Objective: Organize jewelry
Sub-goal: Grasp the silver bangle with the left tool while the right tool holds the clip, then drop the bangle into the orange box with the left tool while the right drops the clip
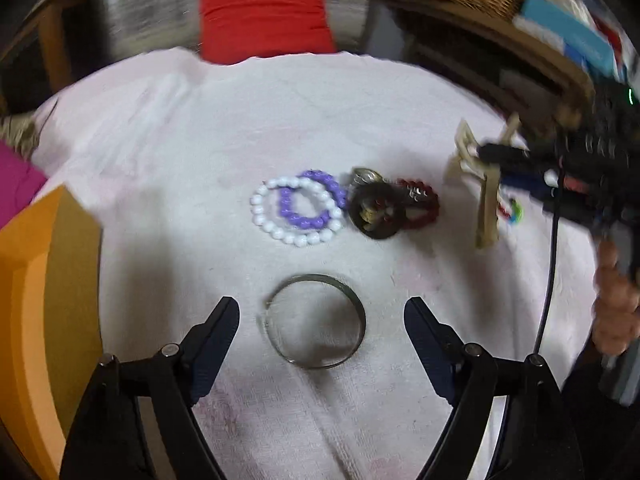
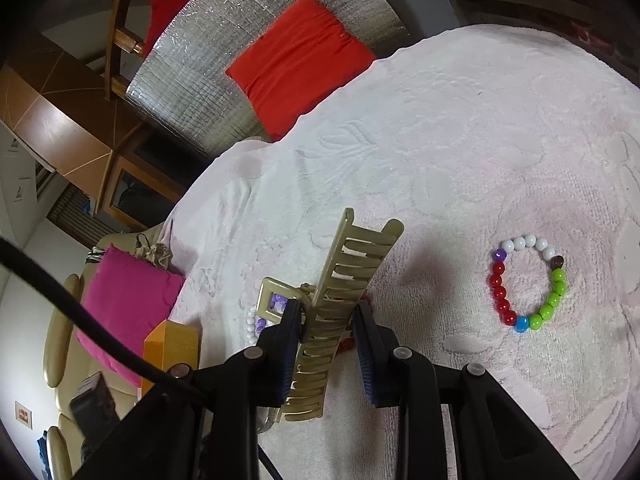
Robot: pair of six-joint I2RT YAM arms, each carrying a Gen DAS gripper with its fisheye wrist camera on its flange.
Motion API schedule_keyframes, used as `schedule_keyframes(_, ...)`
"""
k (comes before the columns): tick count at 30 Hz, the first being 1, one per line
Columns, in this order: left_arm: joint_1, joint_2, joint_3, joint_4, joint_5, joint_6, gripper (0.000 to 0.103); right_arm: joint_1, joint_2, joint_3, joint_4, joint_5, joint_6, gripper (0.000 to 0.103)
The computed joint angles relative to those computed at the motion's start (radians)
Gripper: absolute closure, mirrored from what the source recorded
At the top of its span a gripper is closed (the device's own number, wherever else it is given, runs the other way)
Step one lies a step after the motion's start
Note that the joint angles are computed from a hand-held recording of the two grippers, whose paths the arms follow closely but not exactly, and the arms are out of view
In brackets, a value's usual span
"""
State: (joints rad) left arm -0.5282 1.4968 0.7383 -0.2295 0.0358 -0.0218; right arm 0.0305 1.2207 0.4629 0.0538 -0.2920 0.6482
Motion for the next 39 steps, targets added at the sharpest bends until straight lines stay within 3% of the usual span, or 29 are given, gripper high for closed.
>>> schedule_keyframes(2,-0.057,0.077,0.025,-0.001,-0.117,-0.005,0.018,-0.005,0.003,0.001,0.002,-0.006,0.002,0.074)
schedule_keyframes(3,-0.062,0.104,0.03,0.006,-0.127,0.006,0.018,-0.003,0.002,0.001,0.001,-0.004,0.003,0.074)
schedule_keyframes(5,-0.055,0.115,0.013,0.051,-0.113,0.003,0.02,-0.003,0.002,0.0,0.0,-0.003,0.001,0.074)
schedule_keyframes(7,-0.02,0.104,0.013,0.046,-0.052,-0.006,0.042,-0.004,-0.001,0.0,-0.002,-0.003,0.002,0.074)
schedule_keyframes(8,-0.003,0.087,0.007,0.044,-0.026,-0.015,0.041,-0.002,-0.003,-0.001,-0.001,0.0,0.004,0.074)
schedule_keyframes(12,-0.009,0.033,-0.022,0.055,-0.072,-0.016,0.041,0.023,-0.012,-0.003,0.004,0.016,0.011,0.074)
schedule_keyframes(14,0.026,0.01,-0.013,0.04,-0.037,-0.011,0.041,0.042,-0.018,-0.001,0.002,0.027,0.013,0.074)
schedule_keyframes(19,0.106,-0.301,-0.07,-0.066,0.007,-0.023,0.041,0.151,-0.057,0.029,-0.017,0.086,-0.015,0.074)
schedule_keyframes(23,0.317,-0.561,-0.07,-0.19,0.082,-0.003,0.041,0.308,-0.044,0.106,-0.025,0.157,-0.069,0.074)
schedule_keyframes(27,0.677,-0.648,-0.095,-0.254,0.153,0.068,0.041,0.483,0.134,0.308,-0.059,0.185,-0.089,0.074)
schedule_keyframes(30,0.899,-0.486,-0.104,-0.203,0.165,0.088,0.041,0.601,0.339,0.53,-0.105,0.187,-0.076,0.074)
schedule_keyframes(35,1.002,-0.234,-0.081,-0.149,0.161,0.051,0.041,0.727,0.692,0.958,-0.274,0.209,-0.064,0.074)
schedule_keyframes(39,1.025,-0.137,-0.046,-0.149,0.124,0.0,0.041,0.767,0.939,1.291,-0.442,0.217,-0.054,0.074)
